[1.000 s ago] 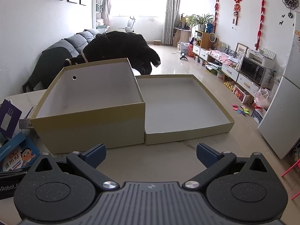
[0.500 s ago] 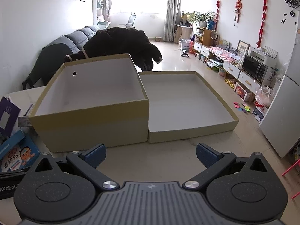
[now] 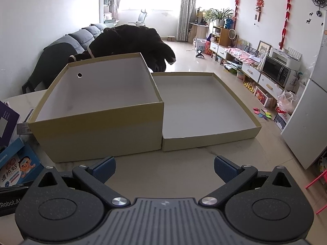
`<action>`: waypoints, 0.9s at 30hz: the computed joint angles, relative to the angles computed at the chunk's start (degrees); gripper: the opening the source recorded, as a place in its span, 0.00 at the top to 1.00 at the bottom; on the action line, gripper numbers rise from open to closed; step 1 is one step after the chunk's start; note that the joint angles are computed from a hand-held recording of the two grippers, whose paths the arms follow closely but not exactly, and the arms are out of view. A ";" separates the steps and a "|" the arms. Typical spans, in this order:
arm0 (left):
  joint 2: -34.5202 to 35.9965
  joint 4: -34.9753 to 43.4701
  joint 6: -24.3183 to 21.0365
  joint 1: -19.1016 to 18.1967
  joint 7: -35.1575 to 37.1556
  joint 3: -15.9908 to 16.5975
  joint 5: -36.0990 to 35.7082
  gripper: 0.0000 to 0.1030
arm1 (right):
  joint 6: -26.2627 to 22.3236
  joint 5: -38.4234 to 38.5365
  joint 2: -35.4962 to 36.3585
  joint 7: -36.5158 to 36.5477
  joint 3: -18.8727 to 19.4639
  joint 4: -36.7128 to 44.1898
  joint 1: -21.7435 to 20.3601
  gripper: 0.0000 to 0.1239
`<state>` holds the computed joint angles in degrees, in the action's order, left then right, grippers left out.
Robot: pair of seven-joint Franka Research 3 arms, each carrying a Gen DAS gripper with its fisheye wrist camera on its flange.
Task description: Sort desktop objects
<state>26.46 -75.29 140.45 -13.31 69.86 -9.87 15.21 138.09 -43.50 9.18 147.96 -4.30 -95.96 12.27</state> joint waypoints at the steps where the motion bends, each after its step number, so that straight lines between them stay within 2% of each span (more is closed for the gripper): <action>1: 0.02 -0.01 0.02 -0.03 -0.07 0.03 0.04 0.00 | 0.02 0.10 0.10 -0.11 0.01 0.07 -0.01 0.17; 27: -0.98 -1.94 1.91 1.30 -1.21 0.29 -0.34 0.00 | 0.15 -0.16 1.43 -3.39 -0.16 1.59 1.26 0.17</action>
